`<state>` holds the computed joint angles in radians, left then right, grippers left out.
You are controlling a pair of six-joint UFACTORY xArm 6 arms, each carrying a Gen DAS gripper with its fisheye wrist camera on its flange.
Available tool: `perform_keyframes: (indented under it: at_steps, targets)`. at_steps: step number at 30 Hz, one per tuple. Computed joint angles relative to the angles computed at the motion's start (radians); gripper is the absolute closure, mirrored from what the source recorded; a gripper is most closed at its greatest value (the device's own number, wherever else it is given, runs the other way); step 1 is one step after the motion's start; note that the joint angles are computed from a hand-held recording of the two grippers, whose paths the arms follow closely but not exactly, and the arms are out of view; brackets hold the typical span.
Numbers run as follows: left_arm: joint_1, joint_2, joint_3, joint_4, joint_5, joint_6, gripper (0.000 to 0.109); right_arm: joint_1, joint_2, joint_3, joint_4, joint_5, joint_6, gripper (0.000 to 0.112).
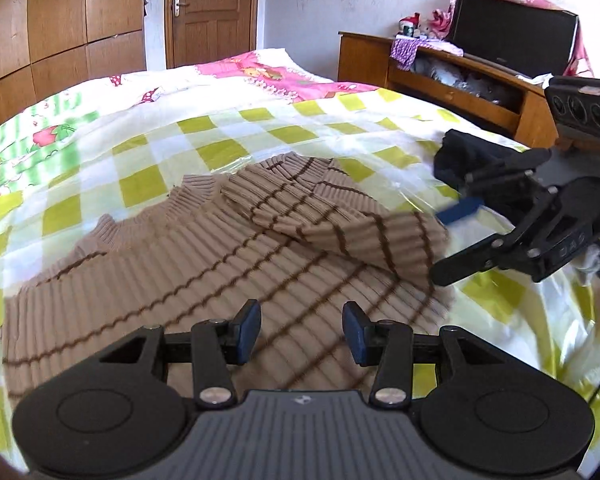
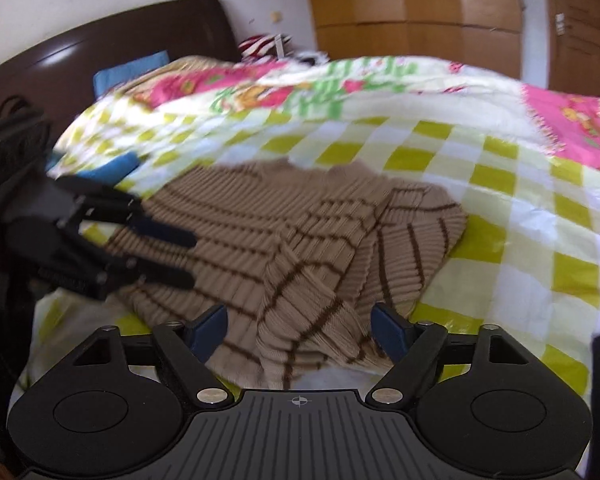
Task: Fold small clothes
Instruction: 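Grasp the sweater's folded edge with the right tool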
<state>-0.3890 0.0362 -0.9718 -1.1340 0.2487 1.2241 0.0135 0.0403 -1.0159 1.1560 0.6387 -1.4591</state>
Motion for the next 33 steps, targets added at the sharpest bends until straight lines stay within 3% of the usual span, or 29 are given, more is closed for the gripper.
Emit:
perform_keyframes:
  at_steps: [1, 2, 3, 6, 10, 13, 15, 17, 19, 21, 23, 25, 28, 30, 33]
  targets:
    - [-0.008, 0.043, -0.042, 0.026, -0.007, -0.034, 0.051, -0.014, 0.018, -0.022, -0.045, 0.034, 0.029, 0.068]
    - [-0.009, 0.082, -0.083, 0.052, -0.004, -0.072, 0.051, -0.02, 0.031, -0.037, -0.091, 0.047, 0.071, 0.088]
    - [-0.011, 0.117, -0.123, 0.068, 0.001, -0.105, 0.051, -0.026, 0.042, -0.053, -0.143, 0.067, 0.124, 0.092]
    - [-0.032, 0.209, -0.236, 0.074, 0.024, -0.142, 0.051, -0.037, -0.004, -0.011, -0.194, 0.06, 0.122, 0.096]
    - [-0.098, 0.353, -0.426, 0.002, 0.051, -0.076, 0.051, -0.092, -0.076, 0.078, -0.193, 0.022, 0.202, 0.097]
    - [-0.146, 0.464, -0.558, 0.08, -0.03, -0.148, 0.051, -0.135, -0.098, 0.122, -0.144, 0.011, 0.311, 0.091]
    - [-0.146, 0.51, -0.609, 0.202, -0.065, -0.277, 0.051, -0.157, -0.118, 0.155, -0.1, 0.0, 0.35, 0.091]
    - [-0.137, 0.497, -0.593, 0.213, -0.093, -0.324, 0.051, -0.172, -0.139, 0.181, -0.075, -0.015, 0.366, 0.089]
    - [-0.13, 0.448, -0.533, 0.116, -0.132, -0.254, 0.051, -0.188, -0.16, 0.201, -0.035, -0.01, 0.373, 0.083]
    - [-0.119, 0.377, -0.441, 0.041, -0.159, -0.197, 0.05, -0.208, -0.171, 0.211, 0.049, 0.027, 0.351, 0.064]
    - [-0.11, 0.297, -0.336, -0.034, -0.18, -0.137, 0.05, -0.229, -0.171, 0.221, 0.141, 0.083, 0.355, 0.056]
    - [-0.104, 0.22, -0.225, -0.063, -0.22, -0.106, 0.05, -0.24, -0.163, 0.228, 0.18, 0.135, 0.439, 0.056]
    - [-0.097, 0.136, -0.114, -0.238, -0.264, 0.059, 0.05, -0.235, -0.199, 0.292, 0.282, 0.163, 0.519, 0.055]
    - [-0.082, 0.102, -0.076, -0.372, -0.272, 0.164, 0.05, -0.197, -0.216, 0.33, 0.353, 0.12, 0.53, 0.052]
    - [-0.047, 0.071, -0.036, -0.489, -0.26, 0.24, 0.05, -0.101, -0.198, 0.331, 0.427, -0.027, 0.538, 0.052]
